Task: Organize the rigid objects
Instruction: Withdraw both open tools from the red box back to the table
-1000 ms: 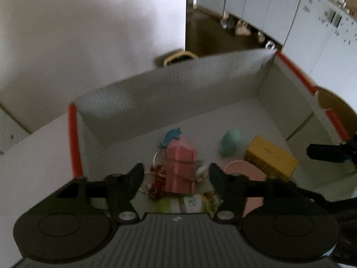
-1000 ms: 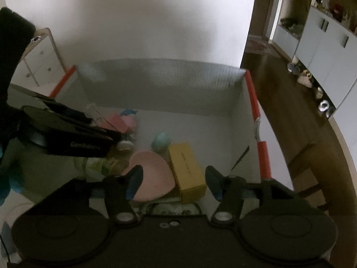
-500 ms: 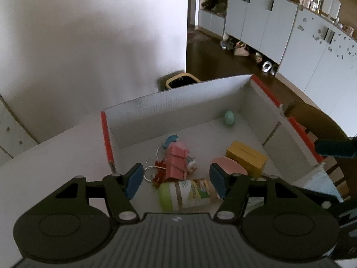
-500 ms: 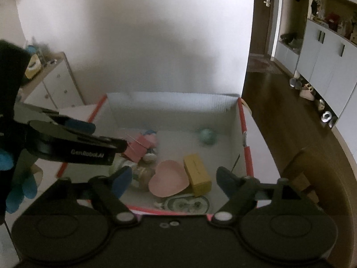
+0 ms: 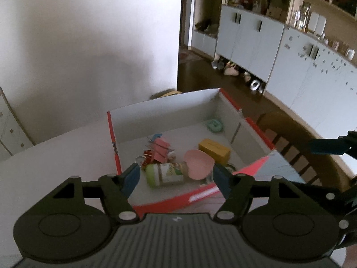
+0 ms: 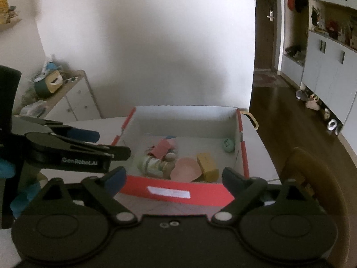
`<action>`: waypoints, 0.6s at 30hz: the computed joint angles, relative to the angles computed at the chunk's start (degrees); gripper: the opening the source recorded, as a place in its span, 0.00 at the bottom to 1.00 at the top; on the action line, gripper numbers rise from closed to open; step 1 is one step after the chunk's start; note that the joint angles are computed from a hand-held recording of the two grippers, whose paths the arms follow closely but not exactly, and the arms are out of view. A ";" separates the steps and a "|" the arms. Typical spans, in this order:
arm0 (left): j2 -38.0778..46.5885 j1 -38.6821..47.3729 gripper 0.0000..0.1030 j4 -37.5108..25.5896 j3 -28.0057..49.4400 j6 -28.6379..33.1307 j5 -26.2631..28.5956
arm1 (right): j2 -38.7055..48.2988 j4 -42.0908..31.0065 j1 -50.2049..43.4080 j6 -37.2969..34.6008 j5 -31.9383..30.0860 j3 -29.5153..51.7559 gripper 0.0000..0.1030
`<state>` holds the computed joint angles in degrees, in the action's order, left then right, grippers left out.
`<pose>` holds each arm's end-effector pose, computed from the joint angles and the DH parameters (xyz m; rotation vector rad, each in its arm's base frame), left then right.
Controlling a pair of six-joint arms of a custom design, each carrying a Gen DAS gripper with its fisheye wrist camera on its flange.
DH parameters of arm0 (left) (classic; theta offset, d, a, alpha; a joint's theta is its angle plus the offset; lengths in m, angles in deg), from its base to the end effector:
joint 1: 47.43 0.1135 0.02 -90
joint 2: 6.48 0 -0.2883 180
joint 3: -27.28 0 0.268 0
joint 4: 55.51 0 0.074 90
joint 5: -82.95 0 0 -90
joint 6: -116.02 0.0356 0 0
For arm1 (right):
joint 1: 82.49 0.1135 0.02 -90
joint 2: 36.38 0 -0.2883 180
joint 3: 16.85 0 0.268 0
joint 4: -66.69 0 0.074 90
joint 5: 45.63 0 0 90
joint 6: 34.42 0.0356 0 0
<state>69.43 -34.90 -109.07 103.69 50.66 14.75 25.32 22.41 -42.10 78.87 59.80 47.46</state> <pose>0.2783 0.0483 0.3099 0.4084 2.3804 -0.1834 0.1828 0.1431 0.3075 -0.2017 2.2727 0.2770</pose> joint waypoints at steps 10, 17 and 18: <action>-12.03 7.15 0.76 -5.46 -6.99 2.88 6.04 | -11.35 -4.74 13.06 7.68 9.76 -5.51 1.00; -17.70 14.57 0.76 -9.75 -12.02 7.85 12.30 | -16.65 -8.69 24.35 16.64 17.16 -10.21 1.00; -18.24 15.28 0.76 -10.24 -12.64 8.69 12.69 | -17.10 -8.90 25.74 17.99 18.13 -10.98 1.00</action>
